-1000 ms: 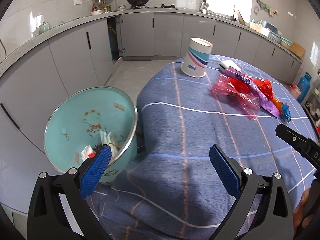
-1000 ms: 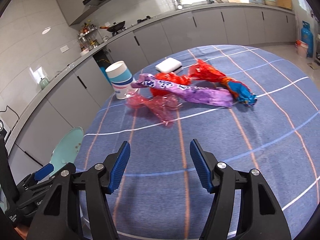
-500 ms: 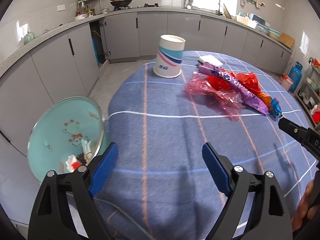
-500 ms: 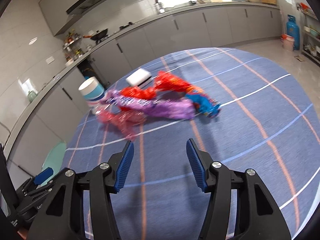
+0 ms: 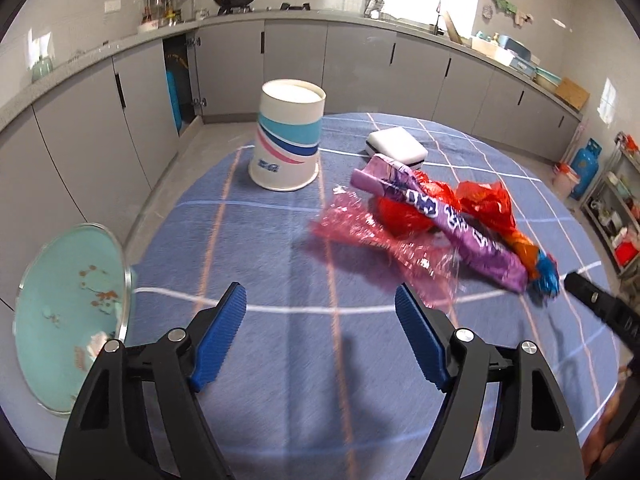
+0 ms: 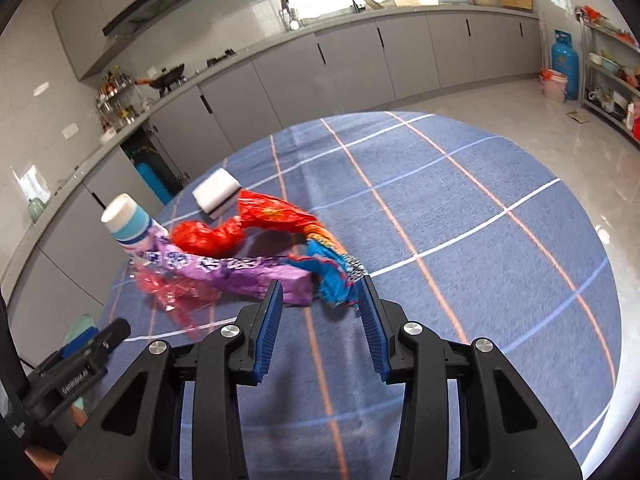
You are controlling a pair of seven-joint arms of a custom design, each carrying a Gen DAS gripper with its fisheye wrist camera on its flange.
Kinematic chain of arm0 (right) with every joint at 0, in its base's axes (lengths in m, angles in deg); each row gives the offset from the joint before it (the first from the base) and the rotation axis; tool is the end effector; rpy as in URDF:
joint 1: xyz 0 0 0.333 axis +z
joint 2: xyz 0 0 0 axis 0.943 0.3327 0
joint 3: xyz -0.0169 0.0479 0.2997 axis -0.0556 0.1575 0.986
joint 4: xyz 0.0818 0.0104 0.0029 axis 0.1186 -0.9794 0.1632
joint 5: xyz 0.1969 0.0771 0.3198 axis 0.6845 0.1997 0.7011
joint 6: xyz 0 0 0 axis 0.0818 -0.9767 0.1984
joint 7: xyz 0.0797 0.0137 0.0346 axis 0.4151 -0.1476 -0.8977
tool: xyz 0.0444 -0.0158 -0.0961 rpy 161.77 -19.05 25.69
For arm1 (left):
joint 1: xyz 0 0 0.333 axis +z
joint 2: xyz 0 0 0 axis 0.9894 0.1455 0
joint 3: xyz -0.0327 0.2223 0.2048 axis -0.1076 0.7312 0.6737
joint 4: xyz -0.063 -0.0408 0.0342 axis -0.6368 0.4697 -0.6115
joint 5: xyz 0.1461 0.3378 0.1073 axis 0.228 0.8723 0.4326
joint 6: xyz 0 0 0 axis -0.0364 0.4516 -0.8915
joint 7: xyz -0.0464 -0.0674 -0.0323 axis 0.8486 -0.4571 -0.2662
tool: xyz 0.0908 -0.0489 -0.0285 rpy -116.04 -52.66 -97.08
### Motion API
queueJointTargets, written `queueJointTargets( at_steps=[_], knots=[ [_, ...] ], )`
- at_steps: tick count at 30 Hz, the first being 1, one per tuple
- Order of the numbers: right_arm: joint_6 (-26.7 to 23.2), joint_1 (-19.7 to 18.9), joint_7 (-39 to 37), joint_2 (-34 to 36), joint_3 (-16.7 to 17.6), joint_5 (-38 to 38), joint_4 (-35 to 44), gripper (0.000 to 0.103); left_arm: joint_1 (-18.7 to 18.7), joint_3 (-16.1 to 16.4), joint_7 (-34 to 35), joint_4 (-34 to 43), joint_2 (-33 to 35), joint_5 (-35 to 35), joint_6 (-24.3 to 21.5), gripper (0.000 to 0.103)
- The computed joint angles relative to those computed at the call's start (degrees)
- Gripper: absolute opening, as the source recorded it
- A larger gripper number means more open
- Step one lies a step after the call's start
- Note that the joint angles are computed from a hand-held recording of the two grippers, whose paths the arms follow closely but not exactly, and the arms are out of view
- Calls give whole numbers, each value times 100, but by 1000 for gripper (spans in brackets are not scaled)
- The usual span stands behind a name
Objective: Collect trash
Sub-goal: 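Grasp the pink cellophane with the left gripper while the right grasps the foil wrapper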
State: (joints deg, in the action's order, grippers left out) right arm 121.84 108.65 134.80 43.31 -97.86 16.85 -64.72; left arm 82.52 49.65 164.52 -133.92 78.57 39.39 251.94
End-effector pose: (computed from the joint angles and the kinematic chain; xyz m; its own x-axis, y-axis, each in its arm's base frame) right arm 0.6243 0.2033 0.2884 -0.1737 -0.9306 -0.3223 -0.6575 0.3532 -0.6656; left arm 0.6668 -0.0546 0.2984 -0.0413 -0.9954 0.0864 -0.7563 -0.0254 -0.6537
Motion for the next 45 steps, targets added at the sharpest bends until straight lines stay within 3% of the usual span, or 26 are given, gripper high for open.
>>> queueJointTargets(
  at_steps=[3,5,9,12,13,15,17,22,23,27,33,39,41,45],
  knots=[
    [-104,-659,-43,31,604,-162,186,40,-264,206,-200,352,210,-1,-201,75],
    [-167,-855,-48,84,772,-262,300,40,-251,134,-223,525,313,6,-309,75],
    [-360,-1590,-88,252,1490,-491,630,40,-285,17,-268,881,518,22,-513,75],
    [-447,-1808,-46,328,1702,-579,735,38,-407,92,-338,1084,647,66,-711,74],
    [-462,-1819,-30,337,1704,-606,737,29,-340,4,-294,1132,690,52,-755,68],
    [-444,-1900,-36,334,1780,-667,716,20,53,-475,12,1181,773,-104,-793,60],
    [-371,-2044,-33,314,1930,-685,659,18,168,-627,201,1151,783,-180,-729,47],
    [-235,-1960,48,247,1874,-671,515,15,695,-1252,799,974,794,-493,-585,18],
    [-182,-1921,72,224,1846,-655,469,15,758,-1317,893,924,770,-547,-575,16],
    [231,-1523,173,21,1512,-466,82,15,1108,-1638,1307,447,528,-712,-226,12],
    [829,-1235,29,-282,1381,-17,-465,15,2036,-2455,1714,-194,246,-925,41,12],
    [1051,-978,-378,-473,1335,486,-709,15,2714,-2972,1790,-684,55,-888,332,12],
    [1089,-969,-499,-506,1388,571,-744,15,2849,-3044,1715,-762,22,-830,342,12],
    [1065,-658,-853,-550,1231,940,-768,15,2609,-2775,1448,-713,-21,-775,388,14]
  ],
)
